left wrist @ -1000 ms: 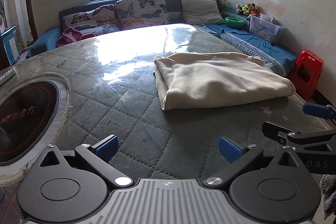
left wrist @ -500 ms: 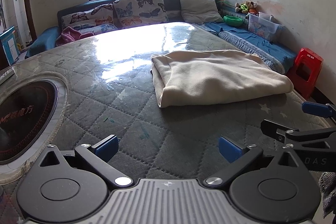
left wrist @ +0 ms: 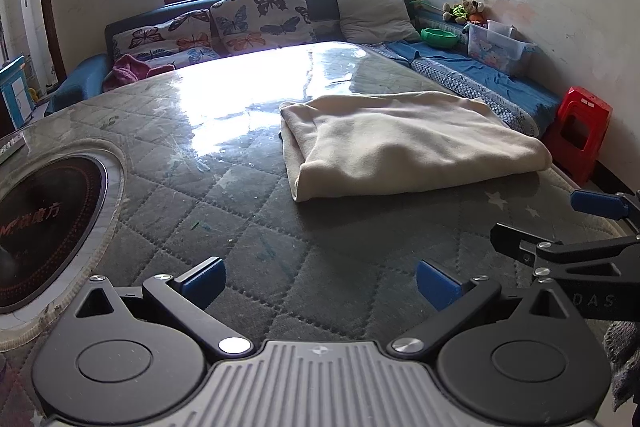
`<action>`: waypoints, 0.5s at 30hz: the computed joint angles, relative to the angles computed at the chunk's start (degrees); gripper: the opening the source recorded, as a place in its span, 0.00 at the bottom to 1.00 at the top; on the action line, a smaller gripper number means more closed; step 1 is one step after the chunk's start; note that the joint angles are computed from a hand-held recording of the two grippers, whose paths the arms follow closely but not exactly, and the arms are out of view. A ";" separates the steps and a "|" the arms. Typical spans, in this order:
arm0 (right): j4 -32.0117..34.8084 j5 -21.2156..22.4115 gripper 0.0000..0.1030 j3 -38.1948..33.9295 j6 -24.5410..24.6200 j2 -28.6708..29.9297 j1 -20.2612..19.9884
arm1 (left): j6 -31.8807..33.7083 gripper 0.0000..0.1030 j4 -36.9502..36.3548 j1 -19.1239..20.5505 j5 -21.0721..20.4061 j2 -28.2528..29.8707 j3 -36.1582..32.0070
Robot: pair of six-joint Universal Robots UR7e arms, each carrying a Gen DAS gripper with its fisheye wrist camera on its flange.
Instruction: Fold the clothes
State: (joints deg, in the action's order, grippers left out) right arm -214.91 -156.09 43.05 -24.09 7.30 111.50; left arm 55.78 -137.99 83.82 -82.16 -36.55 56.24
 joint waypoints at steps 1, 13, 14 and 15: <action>-0.07 -0.01 1.00 -0.06 -0.08 0.04 0.02 | 0.01 1.00 0.04 0.00 -0.02 -0.03 0.01; -0.92 0.04 1.00 -0.61 -0.87 0.38 0.19 | 1.06 1.00 -0.83 0.04 -0.30 -0.77 1.42; -0.89 -0.02 1.00 -0.85 -1.08 0.50 0.20 | 1.07 1.00 -0.84 0.03 -0.24 -0.80 1.49; -0.87 -0.07 1.00 -1.07 -1.28 0.62 0.22 | 1.15 1.00 -0.81 0.02 -0.22 -0.85 1.54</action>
State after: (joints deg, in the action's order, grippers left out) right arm -215.78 -156.16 41.98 -25.37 7.92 111.72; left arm 56.93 -138.80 83.84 -82.38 -37.40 57.78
